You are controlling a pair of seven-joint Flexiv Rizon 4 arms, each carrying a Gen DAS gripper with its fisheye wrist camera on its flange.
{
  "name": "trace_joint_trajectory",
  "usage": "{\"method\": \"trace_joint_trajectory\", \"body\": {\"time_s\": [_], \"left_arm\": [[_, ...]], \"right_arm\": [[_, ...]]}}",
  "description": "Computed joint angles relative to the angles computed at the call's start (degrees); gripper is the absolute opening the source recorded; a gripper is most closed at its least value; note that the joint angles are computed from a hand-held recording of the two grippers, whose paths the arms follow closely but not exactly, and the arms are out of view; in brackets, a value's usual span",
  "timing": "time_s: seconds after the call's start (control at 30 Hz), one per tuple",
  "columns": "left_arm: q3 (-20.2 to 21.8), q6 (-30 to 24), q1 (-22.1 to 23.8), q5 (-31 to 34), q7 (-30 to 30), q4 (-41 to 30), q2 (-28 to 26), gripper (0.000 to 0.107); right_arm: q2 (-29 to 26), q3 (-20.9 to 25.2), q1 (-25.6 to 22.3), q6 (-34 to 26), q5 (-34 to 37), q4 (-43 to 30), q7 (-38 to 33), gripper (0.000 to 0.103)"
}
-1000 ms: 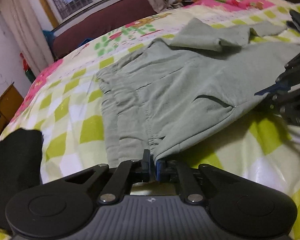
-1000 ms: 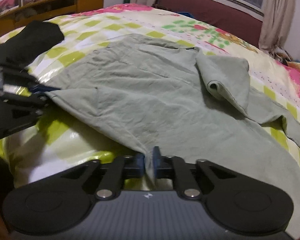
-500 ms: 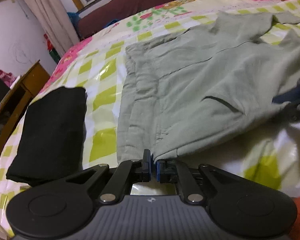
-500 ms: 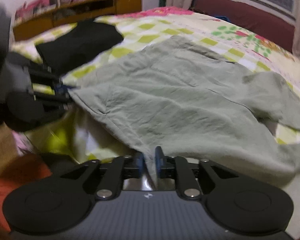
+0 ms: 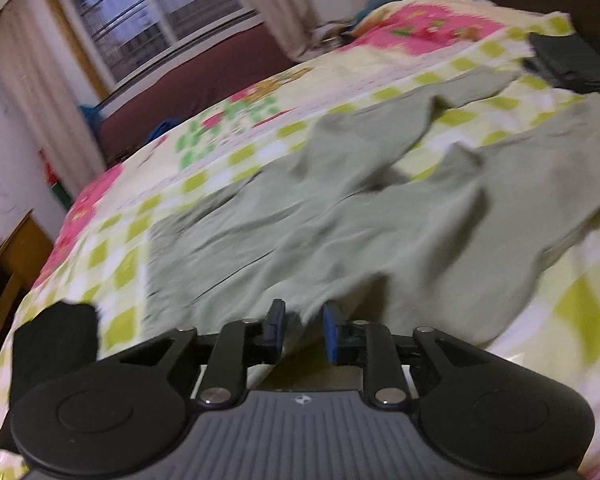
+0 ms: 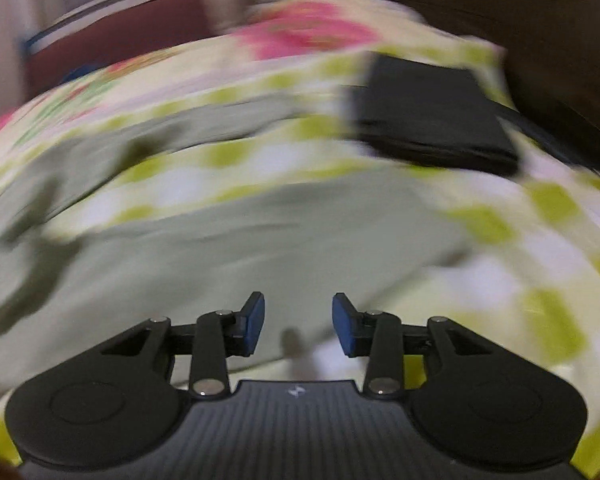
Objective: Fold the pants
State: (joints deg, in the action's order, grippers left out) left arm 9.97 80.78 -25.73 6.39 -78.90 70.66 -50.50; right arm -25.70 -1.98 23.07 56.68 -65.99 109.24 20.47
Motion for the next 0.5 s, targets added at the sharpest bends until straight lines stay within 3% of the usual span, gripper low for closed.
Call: {"method": "trace_joint_trajectory", "body": {"time_s": [0.07,0.13,0.2,0.3,0.33,0.5], "left_arm": [[-2.2,-0.9,0.5,0.2,2.5,0.0,0.2,0.038],[-1.2,-2.6,-0.5,1.0,3.6,-1.0,-0.1,0.039],[0.6,-5.7,-1.5,1.5,2.8,-2.8,-1.1,0.041],[0.3,-18.9,-0.8,0.7,2.7,-7.3,-2.4,0.041],[-0.3,-20.3,-0.3,1.0,2.3,-7.2,-2.2,0.041],[-5.0,-16.2,3.7,1.5,3.1,-1.8,1.8,0.041]], "right_arm": [[0.5,-1.0,-0.7,0.6,-2.6,1.3,0.8,0.039],[-0.3,-1.7,-1.8,2.4,-5.7,1.0,0.6,0.039],[-2.2,-0.6,-1.7,-2.0,-0.8,-1.1,-4.8,0.039],[-2.7,-0.8,-2.0,-4.0,3.8,-1.2,-6.8,0.036],[-2.3,-0.8,-1.7,-5.4,4.5,-1.3,-7.6,0.036],[0.4,-0.5,0.1,-11.5,2.6,-0.8,-8.7,0.039]]}}
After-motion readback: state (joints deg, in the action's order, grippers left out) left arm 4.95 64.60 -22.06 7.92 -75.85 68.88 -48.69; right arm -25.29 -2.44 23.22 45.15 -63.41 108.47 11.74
